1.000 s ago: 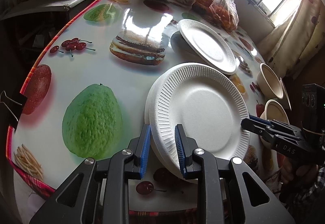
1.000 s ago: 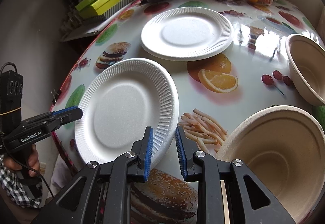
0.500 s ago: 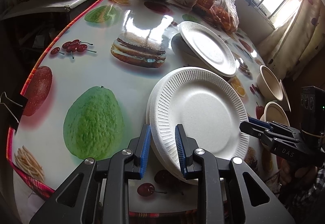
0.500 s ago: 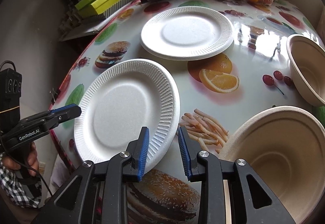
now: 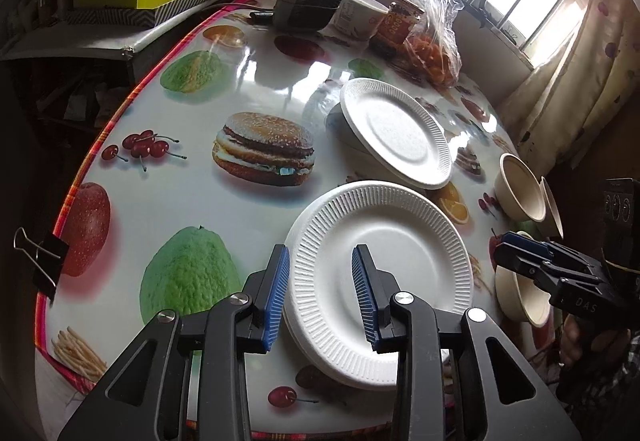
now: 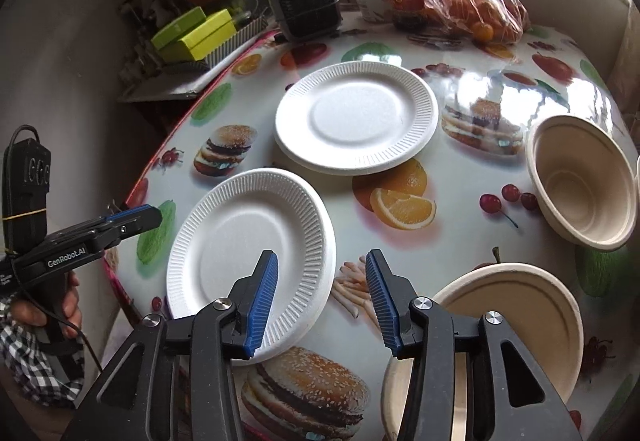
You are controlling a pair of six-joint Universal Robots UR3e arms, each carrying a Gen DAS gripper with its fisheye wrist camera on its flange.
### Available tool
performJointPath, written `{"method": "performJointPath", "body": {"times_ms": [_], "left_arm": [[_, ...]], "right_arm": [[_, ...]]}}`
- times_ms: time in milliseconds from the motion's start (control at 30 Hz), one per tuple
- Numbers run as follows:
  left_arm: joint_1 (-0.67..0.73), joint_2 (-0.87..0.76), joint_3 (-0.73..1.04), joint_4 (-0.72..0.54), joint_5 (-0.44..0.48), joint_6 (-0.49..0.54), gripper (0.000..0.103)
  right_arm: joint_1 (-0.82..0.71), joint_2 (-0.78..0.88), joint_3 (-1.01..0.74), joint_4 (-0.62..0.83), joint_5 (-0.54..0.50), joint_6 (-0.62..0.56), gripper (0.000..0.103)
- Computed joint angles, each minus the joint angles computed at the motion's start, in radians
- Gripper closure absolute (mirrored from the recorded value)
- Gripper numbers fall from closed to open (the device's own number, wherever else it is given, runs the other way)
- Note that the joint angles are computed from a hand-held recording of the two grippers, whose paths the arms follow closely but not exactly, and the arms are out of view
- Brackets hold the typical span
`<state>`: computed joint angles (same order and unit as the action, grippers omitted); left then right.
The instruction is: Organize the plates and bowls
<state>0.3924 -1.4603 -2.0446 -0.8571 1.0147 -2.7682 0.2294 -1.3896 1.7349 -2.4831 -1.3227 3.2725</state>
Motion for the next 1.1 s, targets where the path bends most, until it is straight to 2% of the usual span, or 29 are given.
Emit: {"method": "performJointPath", "body": {"times_ms": [200, 433, 633, 833, 967, 1100], "left_arm": [[-0.081, -0.100, 0.171, 0.013, 0.018, -0.082, 0.069], [-0.179, -0.268, 0.400, 0.012, 0.072, -0.179, 0.069], [-0.248, -0.415, 0.605, -0.030, 0.124, -0.242, 0.069], [-0.284, -0.559, 0.777, -0.081, 0.139, -0.302, 0.069], [-0.303, -0.642, 0.877, -0.128, 0.167, -0.334, 0.069], [-0.303, -0.683, 0.905, -0.139, 0.165, -0.366, 0.069]], "right_arm": [[-0.091, -0.031, -0.092, 0.054, 0.007, -0.038, 0.051], [-0.185, 0.054, -0.278, 0.167, 0.041, -0.095, 0.050], [-0.224, 0.209, -0.507, 0.289, 0.081, -0.151, 0.050], [-0.232, 0.412, -0.769, 0.430, 0.101, -0.157, 0.050], [-0.230, 0.561, -0.987, 0.548, 0.123, -0.167, 0.050], [-0.223, 0.726, -1.245, 0.713, 0.132, -0.169, 0.050]]}}
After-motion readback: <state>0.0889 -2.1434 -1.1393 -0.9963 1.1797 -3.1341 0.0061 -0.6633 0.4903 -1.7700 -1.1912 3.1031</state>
